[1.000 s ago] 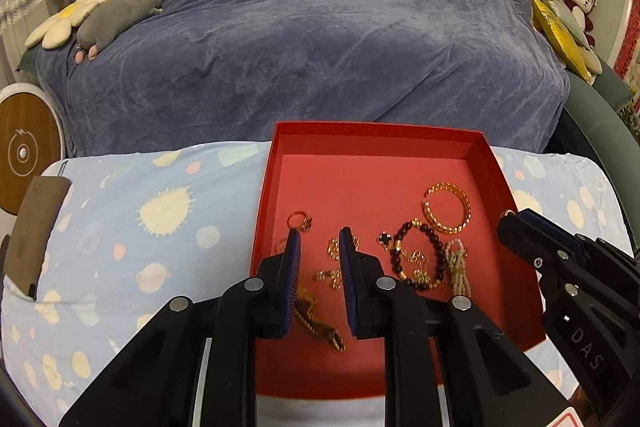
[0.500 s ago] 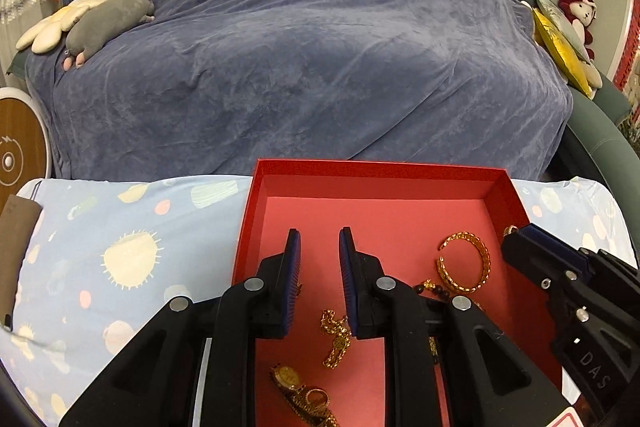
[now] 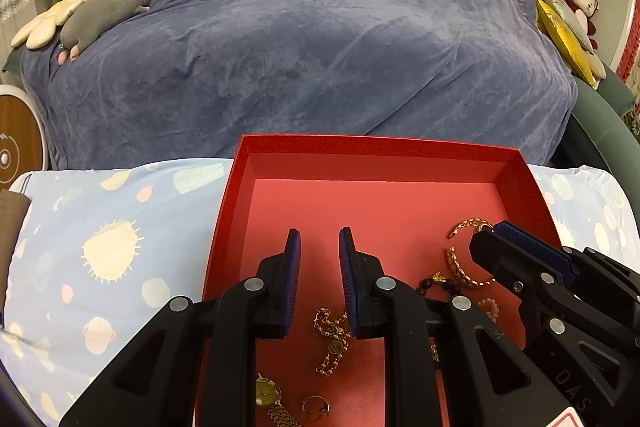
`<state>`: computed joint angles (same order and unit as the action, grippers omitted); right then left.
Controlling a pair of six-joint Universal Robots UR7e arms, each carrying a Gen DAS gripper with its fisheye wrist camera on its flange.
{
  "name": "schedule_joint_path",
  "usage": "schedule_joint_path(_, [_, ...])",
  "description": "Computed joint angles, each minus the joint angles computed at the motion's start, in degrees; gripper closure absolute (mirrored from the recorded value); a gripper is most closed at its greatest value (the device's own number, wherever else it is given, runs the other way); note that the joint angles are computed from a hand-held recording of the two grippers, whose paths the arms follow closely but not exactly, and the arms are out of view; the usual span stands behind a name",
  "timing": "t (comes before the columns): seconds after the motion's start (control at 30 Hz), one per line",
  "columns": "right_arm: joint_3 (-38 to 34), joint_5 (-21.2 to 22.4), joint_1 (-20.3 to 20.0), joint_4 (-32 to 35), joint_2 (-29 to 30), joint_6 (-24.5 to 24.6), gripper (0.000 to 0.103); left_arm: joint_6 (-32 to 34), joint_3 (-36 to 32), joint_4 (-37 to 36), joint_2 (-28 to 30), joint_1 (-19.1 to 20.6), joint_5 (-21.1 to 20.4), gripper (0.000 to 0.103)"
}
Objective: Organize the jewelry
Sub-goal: 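Lower the hoop earrings into the red box and open both tools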
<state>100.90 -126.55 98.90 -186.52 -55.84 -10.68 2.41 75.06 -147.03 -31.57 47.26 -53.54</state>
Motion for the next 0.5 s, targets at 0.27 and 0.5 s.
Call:
schedule_joint_path(0.27, [-0.5, -0.7, 0.1, 0.6, 0.4, 0.0, 0.087, -0.7, -0.3, 0.6, 0.4, 0.2, -0.4, 0.086])
schedule_joint_path(0.5, [-0.7, 0.0, -0.6, 2.3, 0.1, 1.5, 0.086, -2.1, -0.8, 2.3, 0.1, 0.7, -1.7, 0.082])
